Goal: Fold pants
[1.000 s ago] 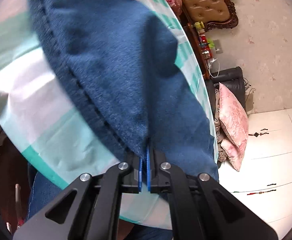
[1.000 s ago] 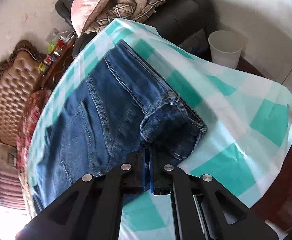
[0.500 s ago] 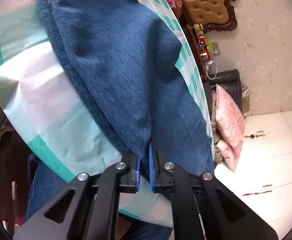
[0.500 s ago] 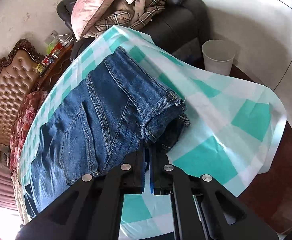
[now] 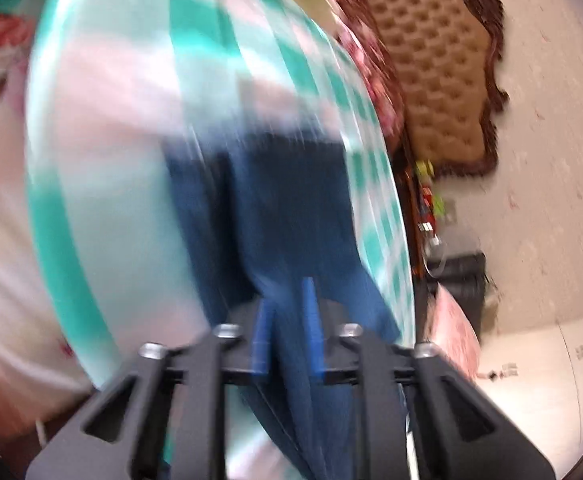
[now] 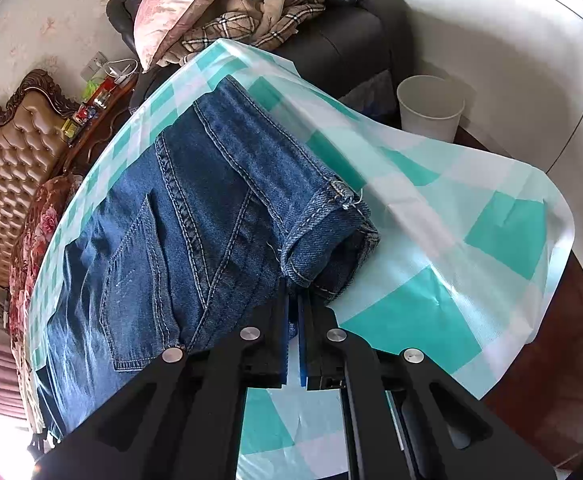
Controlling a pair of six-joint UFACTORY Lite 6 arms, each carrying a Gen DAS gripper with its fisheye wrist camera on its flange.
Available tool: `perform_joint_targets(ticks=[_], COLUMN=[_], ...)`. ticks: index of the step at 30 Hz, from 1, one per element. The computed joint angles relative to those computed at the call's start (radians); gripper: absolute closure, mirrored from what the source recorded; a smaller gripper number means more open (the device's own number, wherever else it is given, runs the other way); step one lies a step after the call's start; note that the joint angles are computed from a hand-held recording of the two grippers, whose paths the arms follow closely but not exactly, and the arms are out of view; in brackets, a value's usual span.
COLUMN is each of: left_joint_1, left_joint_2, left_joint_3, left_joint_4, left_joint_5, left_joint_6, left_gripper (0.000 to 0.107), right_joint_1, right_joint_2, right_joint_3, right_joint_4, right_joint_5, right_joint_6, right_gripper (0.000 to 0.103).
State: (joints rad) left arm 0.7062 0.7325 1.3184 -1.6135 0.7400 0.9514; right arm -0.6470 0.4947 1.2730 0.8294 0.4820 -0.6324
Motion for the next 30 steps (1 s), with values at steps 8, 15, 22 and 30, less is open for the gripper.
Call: perform_joint_targets(ticks=[8,15,22,30], left_joint_1=[0.063,0.044,0.035,-0.300], left_joint_2=[-0.060,-0.112,-0.145,-0.412], left_joint_3=[-0.087,-0.152,-0.170,-0.183], left_joint_4=[0.061,-0.003,0.031,0.264], left_joint_5=[0.006,-0.062,-0.094,-0.445], left_joint_6=[0.037,0.048,0.050,-0.019], left_gripper=[0.104,0.104,0.101,0.067], right_joint_1=[0.027,0.031,0.047,0.090], right_joint_2=[-0.016,-0.165,0.004,-0.021], right_joint_3=[0.007,0.028,0.028,-0.031], right_joint_4=[-0.064,0.003,-0.111,-0.147], right_joint_5=[-0.021,0.018,-0.076,-0.167], right_joint_6=[0.091,0.022,0.110,0.109], right_gripper=[0.100,0.100,0.100,0.098])
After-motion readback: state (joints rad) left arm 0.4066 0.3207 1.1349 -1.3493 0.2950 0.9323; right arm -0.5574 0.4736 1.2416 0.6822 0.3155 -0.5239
